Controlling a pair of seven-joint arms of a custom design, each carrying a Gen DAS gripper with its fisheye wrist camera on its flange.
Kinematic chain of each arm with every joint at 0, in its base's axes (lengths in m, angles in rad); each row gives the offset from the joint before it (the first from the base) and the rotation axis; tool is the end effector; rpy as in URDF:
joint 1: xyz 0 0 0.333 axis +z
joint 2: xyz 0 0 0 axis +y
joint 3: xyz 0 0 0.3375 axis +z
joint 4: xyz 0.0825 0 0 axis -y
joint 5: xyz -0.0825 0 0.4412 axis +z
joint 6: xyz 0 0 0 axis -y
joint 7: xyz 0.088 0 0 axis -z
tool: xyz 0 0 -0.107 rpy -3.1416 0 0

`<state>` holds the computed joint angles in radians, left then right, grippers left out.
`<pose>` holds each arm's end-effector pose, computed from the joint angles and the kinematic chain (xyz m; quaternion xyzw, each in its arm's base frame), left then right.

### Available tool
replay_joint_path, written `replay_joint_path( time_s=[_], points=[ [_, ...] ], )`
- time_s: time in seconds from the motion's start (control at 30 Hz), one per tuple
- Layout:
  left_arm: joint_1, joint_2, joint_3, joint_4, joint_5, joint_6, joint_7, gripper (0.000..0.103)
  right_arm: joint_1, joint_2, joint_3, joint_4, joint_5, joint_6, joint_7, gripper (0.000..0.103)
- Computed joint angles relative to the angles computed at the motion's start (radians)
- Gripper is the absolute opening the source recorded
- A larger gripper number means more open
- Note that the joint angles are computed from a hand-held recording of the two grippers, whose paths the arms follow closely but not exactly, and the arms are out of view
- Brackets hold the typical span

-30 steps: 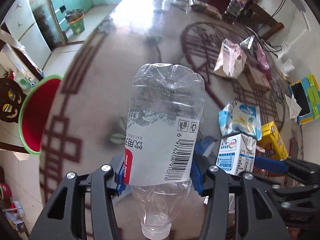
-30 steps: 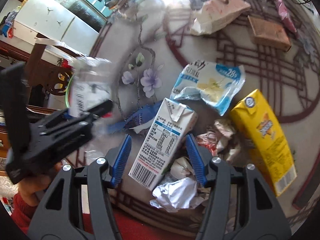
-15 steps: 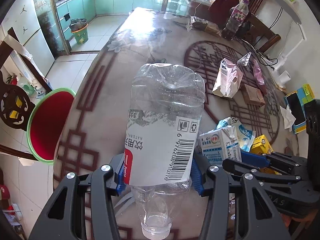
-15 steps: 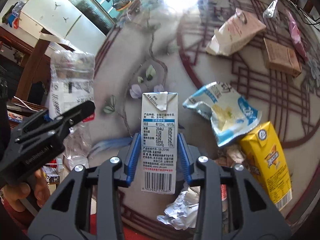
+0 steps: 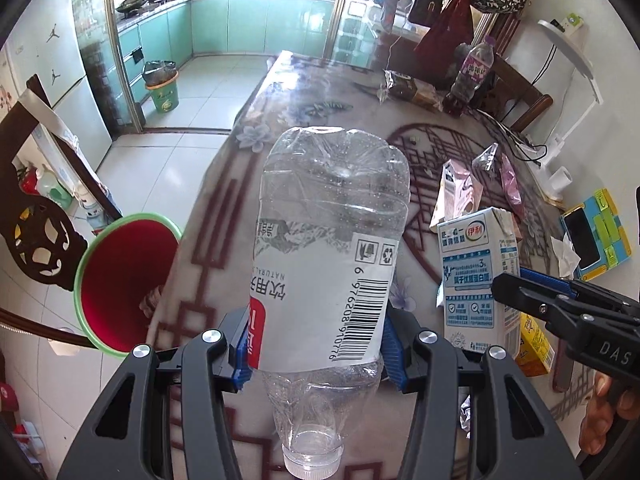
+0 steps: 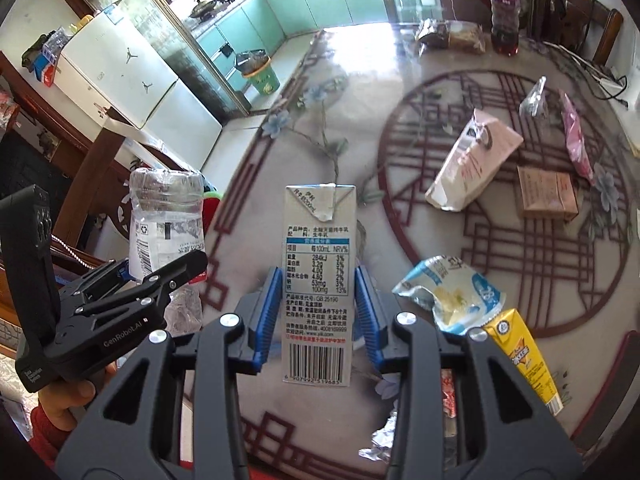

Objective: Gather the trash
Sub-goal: 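Grasp the white milk carton with the right tool while the left tool holds the bottle, then carry the bottle and milk carton over the red bucket with both tools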

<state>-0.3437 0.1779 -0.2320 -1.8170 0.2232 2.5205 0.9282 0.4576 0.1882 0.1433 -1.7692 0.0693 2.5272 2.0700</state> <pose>0.5960 -0.3783 0.4988 -0.6584 0.7026 -0.2458 0.1120 0.5943 0.3983 0.5178 -0.6935 0.6620 -0.0271 0.2830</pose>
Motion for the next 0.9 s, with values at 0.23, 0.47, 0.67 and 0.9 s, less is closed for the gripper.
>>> replay_joint_path(
  time_s=[0.23,0.47,0.67,0.9],
  points=[
    [0.038,-0.041,0.005,-0.044,-0.047,0.029,0.073,0.048,0.036,0.062,-0.006,0.1,-0.065,-0.017,0.075,0.036],
    [0.078,-0.071,0.012,-0.08,-0.106,0.045,0.157,0.048,0.073,0.129,-0.015,0.196,-0.116,-0.049,0.145,0.036],
    [0.112,-0.09,0.021,-0.11,-0.157,0.057,0.229,0.048,0.108,0.201,-0.021,0.301,-0.151,-0.081,0.181,0.036],
    [0.152,-0.106,0.039,-0.14,-0.195,0.061,0.287,0.048,0.15,0.302,-0.028,0.447,-0.166,-0.132,0.201,0.036]
  ],
)
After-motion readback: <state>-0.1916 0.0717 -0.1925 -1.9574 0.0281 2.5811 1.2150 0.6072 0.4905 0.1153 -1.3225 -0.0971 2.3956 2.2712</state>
